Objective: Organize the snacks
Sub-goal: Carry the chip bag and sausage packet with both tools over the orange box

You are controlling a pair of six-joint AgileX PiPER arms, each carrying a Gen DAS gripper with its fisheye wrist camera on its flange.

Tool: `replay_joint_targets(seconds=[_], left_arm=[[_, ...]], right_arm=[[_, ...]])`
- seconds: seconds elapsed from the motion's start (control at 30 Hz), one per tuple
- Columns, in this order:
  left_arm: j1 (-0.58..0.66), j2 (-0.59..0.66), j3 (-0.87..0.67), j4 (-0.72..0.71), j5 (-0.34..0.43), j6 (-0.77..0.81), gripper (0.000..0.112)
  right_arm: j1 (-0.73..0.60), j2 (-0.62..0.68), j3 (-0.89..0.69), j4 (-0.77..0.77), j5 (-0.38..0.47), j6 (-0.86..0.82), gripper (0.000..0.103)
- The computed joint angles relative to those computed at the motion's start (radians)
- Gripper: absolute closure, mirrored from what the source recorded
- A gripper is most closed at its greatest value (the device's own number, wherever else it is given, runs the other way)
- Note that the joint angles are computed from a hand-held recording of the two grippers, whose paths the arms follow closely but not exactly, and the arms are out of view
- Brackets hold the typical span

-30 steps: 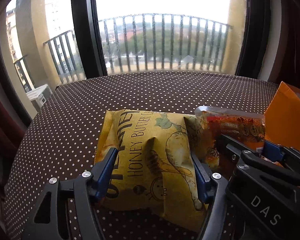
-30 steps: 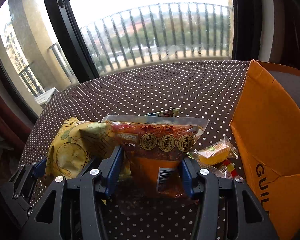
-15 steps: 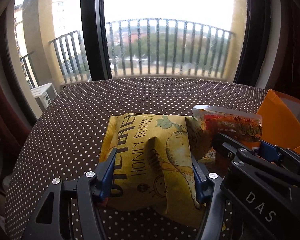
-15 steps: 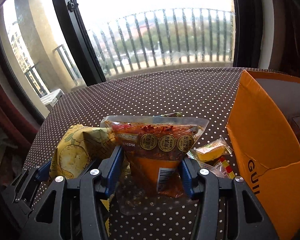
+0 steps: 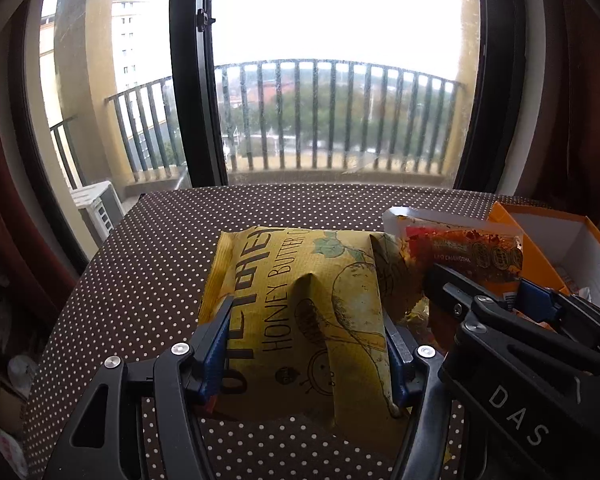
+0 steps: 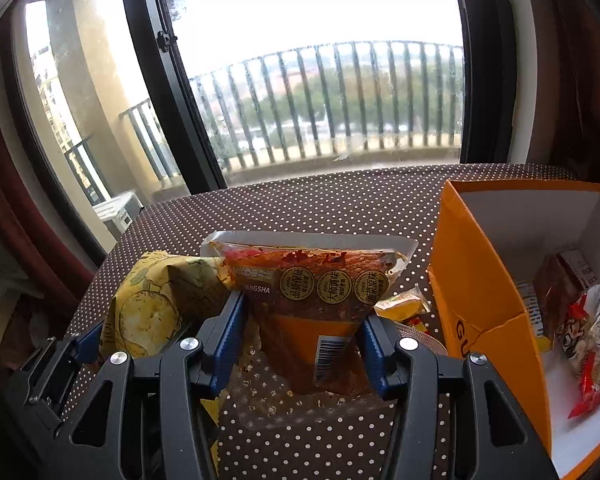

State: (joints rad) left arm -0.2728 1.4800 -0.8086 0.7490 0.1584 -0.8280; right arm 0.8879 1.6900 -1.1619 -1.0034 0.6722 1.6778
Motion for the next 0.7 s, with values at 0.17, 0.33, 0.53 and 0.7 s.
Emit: replay_joint_targets(seconds=[0.17, 0.33, 0.53, 0.7], left_arm=[[-0.052, -0.089, 0.052, 0.167, 0.033, -0.190, 0.048], [-0.108, -0.165, 0.080, 0.177, 0.070, -0.234, 0.048], [-0.176, -0.229, 0.083, 0.138, 0.104, -0.228, 0.048], [-0.272, -0.248, 0.081, 0.283, 0.154, -0.389, 0.048]], right_arm=[[0.037, -0.054, 0.017, -0.032, 0.048, 0.013, 0.048], [0.076, -0.122, 0.061, -0.073, 0.094, 0.039, 0.048], [0.128, -0.209, 0.123, -0.132, 0.160, 0.071, 0.048], [0.181, -0.288, 0.191, -0.176, 0.235, 0.119, 0.048]])
